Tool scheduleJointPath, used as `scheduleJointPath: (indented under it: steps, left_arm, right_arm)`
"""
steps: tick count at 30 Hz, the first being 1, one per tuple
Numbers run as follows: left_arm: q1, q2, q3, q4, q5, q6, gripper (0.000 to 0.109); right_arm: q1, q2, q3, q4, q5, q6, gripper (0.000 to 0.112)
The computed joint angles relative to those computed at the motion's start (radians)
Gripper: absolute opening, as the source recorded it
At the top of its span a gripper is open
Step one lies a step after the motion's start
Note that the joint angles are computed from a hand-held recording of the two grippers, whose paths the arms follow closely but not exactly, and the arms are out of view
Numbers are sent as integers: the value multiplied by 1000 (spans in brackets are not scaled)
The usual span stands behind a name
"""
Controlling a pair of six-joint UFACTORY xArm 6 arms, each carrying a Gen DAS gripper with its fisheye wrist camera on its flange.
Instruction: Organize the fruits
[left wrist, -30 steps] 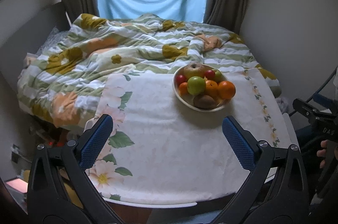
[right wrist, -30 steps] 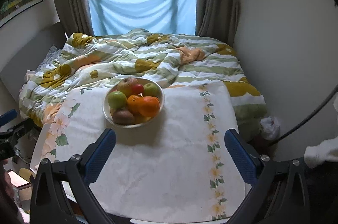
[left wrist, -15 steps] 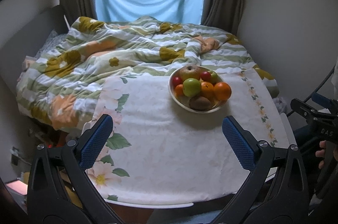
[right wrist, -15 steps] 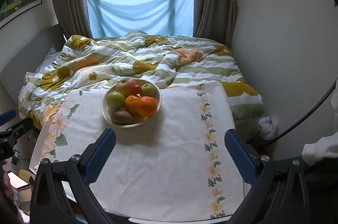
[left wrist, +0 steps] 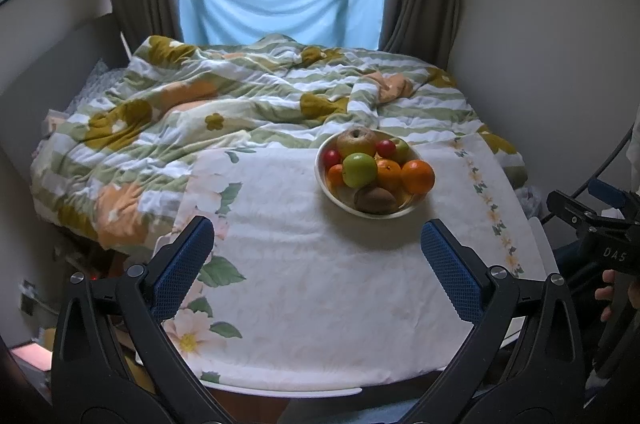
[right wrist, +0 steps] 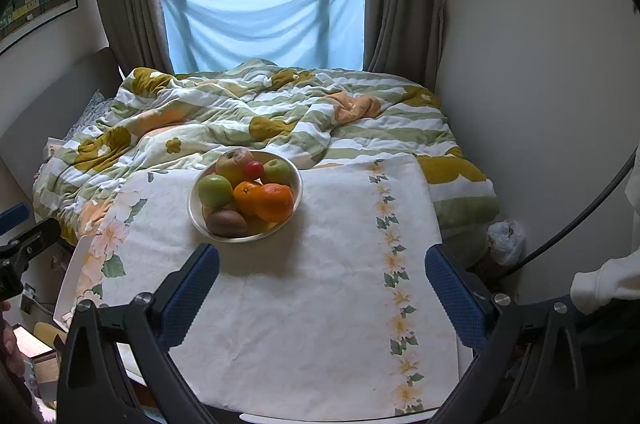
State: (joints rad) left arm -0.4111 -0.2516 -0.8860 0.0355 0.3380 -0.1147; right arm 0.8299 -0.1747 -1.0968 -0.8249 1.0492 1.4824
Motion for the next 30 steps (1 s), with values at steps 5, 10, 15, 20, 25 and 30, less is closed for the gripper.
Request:
scheduleJointPath:
  steps: [5,10,15,20,25,30]
  left_arm:
    - [-1,0,-1,0,1,-1,103]
    - [-1,0,-1,-6,2,4,103]
    - [-8,-8,6,3,3,-15,103]
    - [-9,-10,7,-2,5,-13,103]
    - [-14,-12,7,31,13,-48,103]
    - [-15,-16,9,19,-5,-46,103]
  right_arm:
    - [1,1,1,-2,-1,0,103]
    - [1,1,1,-1,0,-1,103]
    - [3,3,-2,-1,3,2,103]
    - [2,1,1,-3,1,2,103]
    - [-4,-5,7,0,-3,-2,103]
    - [-2,-4,6,-5,-3,1,103]
